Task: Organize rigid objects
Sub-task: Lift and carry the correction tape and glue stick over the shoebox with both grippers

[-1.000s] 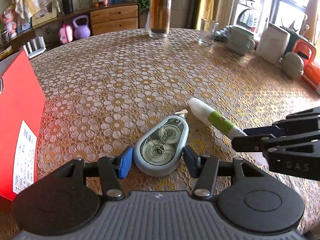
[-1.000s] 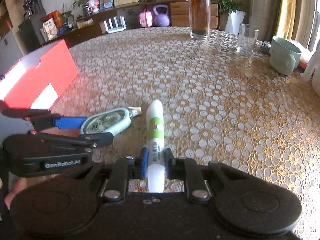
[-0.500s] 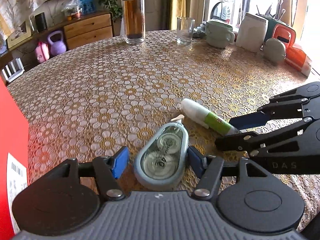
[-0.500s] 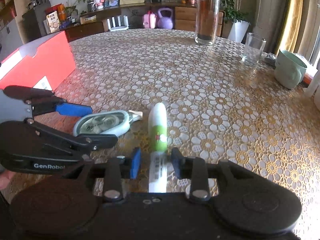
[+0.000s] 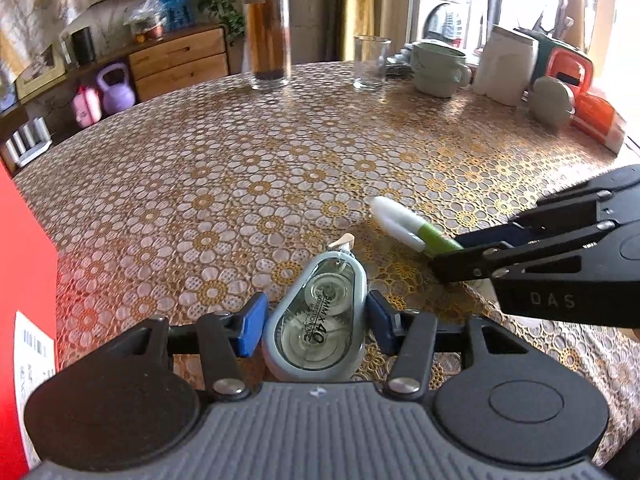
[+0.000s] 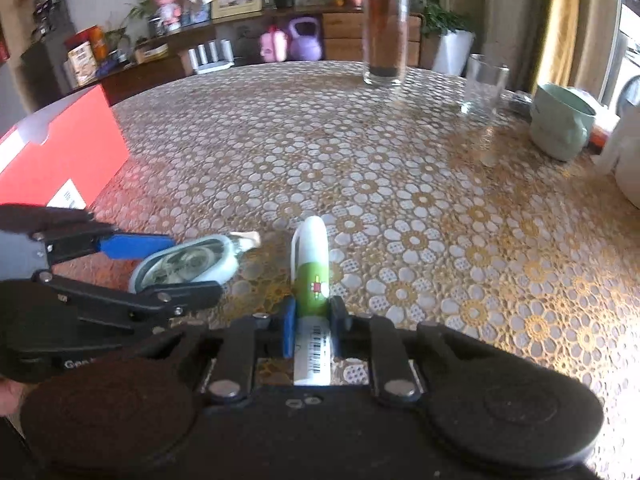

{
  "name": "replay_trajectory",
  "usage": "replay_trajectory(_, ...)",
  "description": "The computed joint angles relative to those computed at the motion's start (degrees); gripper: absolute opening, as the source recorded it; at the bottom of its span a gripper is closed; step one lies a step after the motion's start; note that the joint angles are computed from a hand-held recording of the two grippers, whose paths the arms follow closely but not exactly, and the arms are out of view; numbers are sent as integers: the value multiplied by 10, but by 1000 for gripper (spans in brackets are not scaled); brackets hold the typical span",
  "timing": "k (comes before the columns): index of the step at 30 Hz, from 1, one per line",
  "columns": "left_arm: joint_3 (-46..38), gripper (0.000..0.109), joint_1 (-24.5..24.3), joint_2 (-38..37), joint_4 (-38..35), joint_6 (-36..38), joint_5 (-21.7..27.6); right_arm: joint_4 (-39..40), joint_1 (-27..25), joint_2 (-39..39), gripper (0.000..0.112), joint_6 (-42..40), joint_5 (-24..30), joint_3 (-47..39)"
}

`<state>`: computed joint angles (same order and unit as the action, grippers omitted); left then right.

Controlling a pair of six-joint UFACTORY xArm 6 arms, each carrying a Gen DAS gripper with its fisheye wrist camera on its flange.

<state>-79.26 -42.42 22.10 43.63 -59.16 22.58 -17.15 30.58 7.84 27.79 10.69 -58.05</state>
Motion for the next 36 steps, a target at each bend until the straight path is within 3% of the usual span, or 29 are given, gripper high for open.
replay_trajectory(9, 42, 53, -3, -66, -18, -64, 3, -20, 16, -66, 16, 43, 28, 18)
replay_trajectory(20, 103, 53, -20, -195, 17, -119, 75, -42, 73, -124, 16, 66, 72, -14)
replay_trajectory(36, 237, 53, 21, -404, 28, -120, 156, -57, 177, -13, 16, 71, 135, -216)
